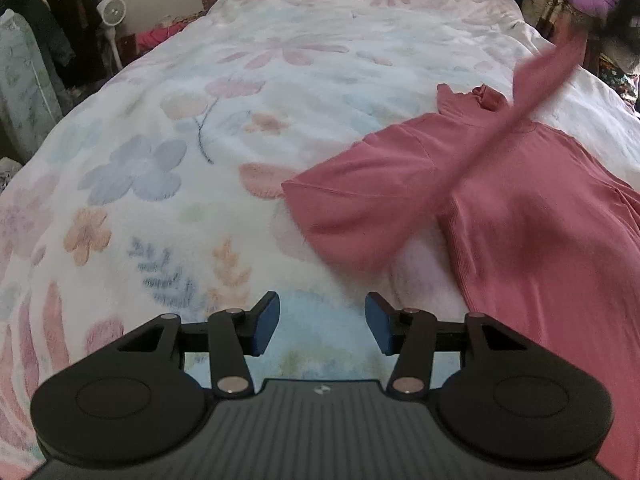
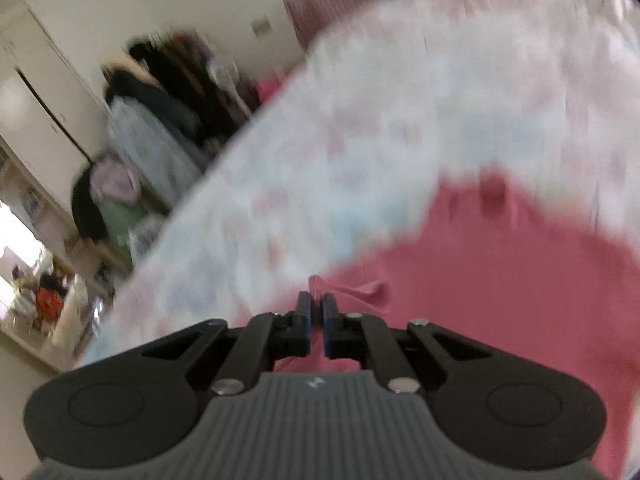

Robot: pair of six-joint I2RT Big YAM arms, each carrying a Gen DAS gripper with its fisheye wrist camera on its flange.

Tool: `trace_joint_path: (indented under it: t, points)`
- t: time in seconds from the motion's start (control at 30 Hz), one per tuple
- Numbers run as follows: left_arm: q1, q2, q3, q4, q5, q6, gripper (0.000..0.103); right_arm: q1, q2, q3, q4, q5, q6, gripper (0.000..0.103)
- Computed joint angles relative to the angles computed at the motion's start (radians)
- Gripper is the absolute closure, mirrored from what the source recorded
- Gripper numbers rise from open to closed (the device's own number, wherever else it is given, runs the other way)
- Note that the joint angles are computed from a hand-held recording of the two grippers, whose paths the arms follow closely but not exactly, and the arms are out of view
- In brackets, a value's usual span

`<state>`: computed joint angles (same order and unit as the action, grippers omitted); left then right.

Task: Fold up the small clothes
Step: 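Carry the sleeve across the shirt body with the left gripper and release, then grasp the other sleeve cuff with the right gripper and lift it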

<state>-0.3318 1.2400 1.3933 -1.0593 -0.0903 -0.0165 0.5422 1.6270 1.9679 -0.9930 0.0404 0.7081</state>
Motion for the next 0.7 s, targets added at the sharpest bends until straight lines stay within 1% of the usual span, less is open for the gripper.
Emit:
trace_joint_path:
  t: [0.07, 0.1, 0.17, 0.23, 0.27, 0.33, 0.37, 0.4, 0.47, 0.53, 0.6, 0.67, 0.7]
  points:
    - [-0.008, 0.018, 0.011, 0.021, -0.003, 0.011, 0.044, -0.019, 0.000, 0.081, -0.005, 0.045, -0.022, 0.103]
    - [-0.009, 0.028, 0.015, 0.032, 0.012, 0.007, 0.044, -0.027, -0.007, 0.114, -0.010, 0.072, -0.029, 0.103]
    - [-0.004, 0.048, 0.022, 0.061, 0.072, -0.005, 0.044, -0.043, -0.027, 0.139, -0.009, 0.130, -0.045, 0.103]
    - [-0.006, 0.074, 0.029, 0.091, 0.133, -0.010, 0.044, -0.062, -0.059, 0.135, -0.017, 0.193, -0.063, 0.103]
    - [-0.011, 0.089, 0.033, 0.106, 0.151, -0.002, 0.044, -0.076, -0.076, 0.123, -0.023, 0.201, -0.058, 0.103]
    - [-0.025, 0.129, 0.048, 0.126, 0.180, 0.000, 0.044, -0.110, -0.110, 0.085, -0.016, 0.178, -0.028, 0.103]
    - [-0.030, 0.150, 0.057, 0.136, 0.199, -0.008, 0.044, -0.119, -0.114, 0.082, -0.021, 0.175, -0.030, 0.103]
    - [-0.036, 0.176, 0.069, 0.143, 0.215, -0.015, 0.044, -0.124, -0.113, 0.097, -0.045, 0.186, -0.045, 0.103]
    - [-0.046, 0.220, 0.093, 0.153, 0.218, -0.036, 0.044, -0.141, -0.097, 0.126, -0.077, 0.183, -0.061, 0.103]
    - [-0.054, 0.252, 0.107, 0.179, 0.213, -0.064, 0.044, -0.159, -0.098, 0.126, -0.082, 0.158, -0.056, 0.103]
    - [-0.062, 0.268, 0.113, 0.201, 0.232, -0.073, 0.044, -0.168, -0.081, 0.133, -0.080, 0.148, -0.066, 0.103]
    - [-0.074, 0.275, 0.116, 0.217, 0.241, -0.039, 0.044, -0.178, -0.074, 0.145, -0.087, 0.137, -0.084, 0.103]
    - [-0.087, 0.275, 0.116, 0.221, 0.226, -0.001, 0.044, -0.181, -0.067, 0.148, -0.083, 0.129, -0.093, 0.103]
